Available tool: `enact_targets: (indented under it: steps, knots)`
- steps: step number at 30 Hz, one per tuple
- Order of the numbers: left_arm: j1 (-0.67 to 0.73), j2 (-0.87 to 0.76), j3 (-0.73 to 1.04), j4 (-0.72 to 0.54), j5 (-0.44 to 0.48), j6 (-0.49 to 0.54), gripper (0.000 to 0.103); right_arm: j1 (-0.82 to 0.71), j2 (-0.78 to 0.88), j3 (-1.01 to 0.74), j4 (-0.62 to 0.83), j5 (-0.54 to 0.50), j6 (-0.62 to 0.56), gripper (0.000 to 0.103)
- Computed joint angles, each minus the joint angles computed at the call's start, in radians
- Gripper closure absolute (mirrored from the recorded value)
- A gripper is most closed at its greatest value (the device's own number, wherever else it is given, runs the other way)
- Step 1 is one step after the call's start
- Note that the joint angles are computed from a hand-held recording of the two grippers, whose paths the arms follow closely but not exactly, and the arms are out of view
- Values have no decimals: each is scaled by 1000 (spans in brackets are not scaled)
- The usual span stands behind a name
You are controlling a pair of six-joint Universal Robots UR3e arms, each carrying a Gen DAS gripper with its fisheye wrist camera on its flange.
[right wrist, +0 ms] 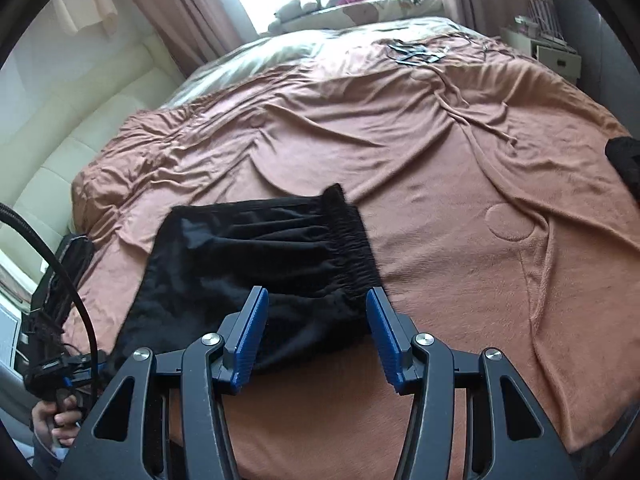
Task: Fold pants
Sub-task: 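Lift and fold the waistband with the right gripper over the pants while the left gripper holds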
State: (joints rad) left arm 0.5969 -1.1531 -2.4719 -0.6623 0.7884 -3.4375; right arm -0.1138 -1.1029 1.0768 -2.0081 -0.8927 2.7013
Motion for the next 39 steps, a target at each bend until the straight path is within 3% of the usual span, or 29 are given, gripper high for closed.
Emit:
enact_targets:
  steps: [6, 9, 14, 16, 18, 23, 27, 32, 39]
  knots:
    - [18, -61, -9, 46, -52, 14, 47, 26, -86, 118, -12, 32, -37, 55]
    - [-13, -140, 15, 117, -52, -23, 47, 61, -85, 123, -2, 30, -41, 63]
    - [-50, -125, 3, 120, -41, -35, 51, 153, -61, 136, -6, -9, -37, 76]
    - [-50, -107, 3, 81, -37, -20, 64, 179, -46, 130, -9, -19, -31, 79]
    - [-33, -78, -5, 30, -44, 2, 71, 200, -39, 138, -28, -28, -14, 80]
    - [4, 21, -40, -85, -58, 43, 80, 249, 12, 101, -40, -38, -22, 83]
    - [27, 94, -57, -166, -60, 72, 94, 284, 84, 23, -10, -101, -20, 87]
    - [85, 177, -71, -310, -103, 140, 95, 306, 140, -58, 137, -188, -52, 88]
    - [147, 230, -61, -416, -137, 182, 95, 273, 207, -294, 320, -108, -77, 88]
